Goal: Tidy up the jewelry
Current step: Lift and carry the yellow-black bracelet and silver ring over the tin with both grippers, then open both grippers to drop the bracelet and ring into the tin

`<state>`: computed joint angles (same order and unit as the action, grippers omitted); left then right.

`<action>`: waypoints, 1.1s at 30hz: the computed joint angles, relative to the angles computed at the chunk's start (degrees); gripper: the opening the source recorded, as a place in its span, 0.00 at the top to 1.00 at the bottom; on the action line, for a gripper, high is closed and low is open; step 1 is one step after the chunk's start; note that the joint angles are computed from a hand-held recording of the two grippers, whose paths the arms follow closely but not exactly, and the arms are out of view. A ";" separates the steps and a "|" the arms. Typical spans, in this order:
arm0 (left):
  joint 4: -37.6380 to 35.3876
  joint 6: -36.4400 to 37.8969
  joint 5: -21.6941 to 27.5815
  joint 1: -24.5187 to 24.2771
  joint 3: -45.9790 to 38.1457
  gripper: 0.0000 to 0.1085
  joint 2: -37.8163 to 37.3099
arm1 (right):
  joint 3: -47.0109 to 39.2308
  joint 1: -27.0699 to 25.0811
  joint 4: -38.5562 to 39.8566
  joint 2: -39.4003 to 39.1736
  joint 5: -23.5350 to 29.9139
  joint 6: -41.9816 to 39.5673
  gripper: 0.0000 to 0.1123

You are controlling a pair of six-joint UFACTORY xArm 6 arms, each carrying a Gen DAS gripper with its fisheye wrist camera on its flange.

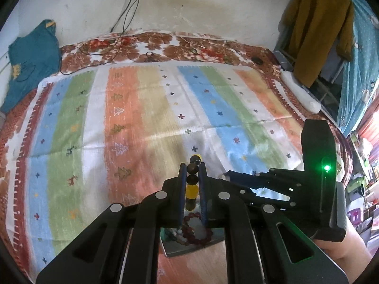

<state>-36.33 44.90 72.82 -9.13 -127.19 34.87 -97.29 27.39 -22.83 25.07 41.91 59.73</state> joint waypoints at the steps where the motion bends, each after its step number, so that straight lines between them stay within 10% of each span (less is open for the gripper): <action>1: -0.14 0.51 -0.11 0.09 0.77 0.91 -0.47 | 0.43 0.09 0.01 -0.25 -0.20 0.27 0.82; 20: -1.19 7.60 -5.24 1.53 19.16 0.91 -12.45 | 4.61 2.15 1.44 -3.07 -3.40 -0.39 0.82; 33: 1.92 4.55 -5.42 2.98 21.08 0.82 -13.33 | 10.40 3.59 -3.80 -8.40 -1.38 5.70 0.55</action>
<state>-34.42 49.45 67.40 -6.15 -106.11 21.54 -86.89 30.99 -26.63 16.67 40.53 65.44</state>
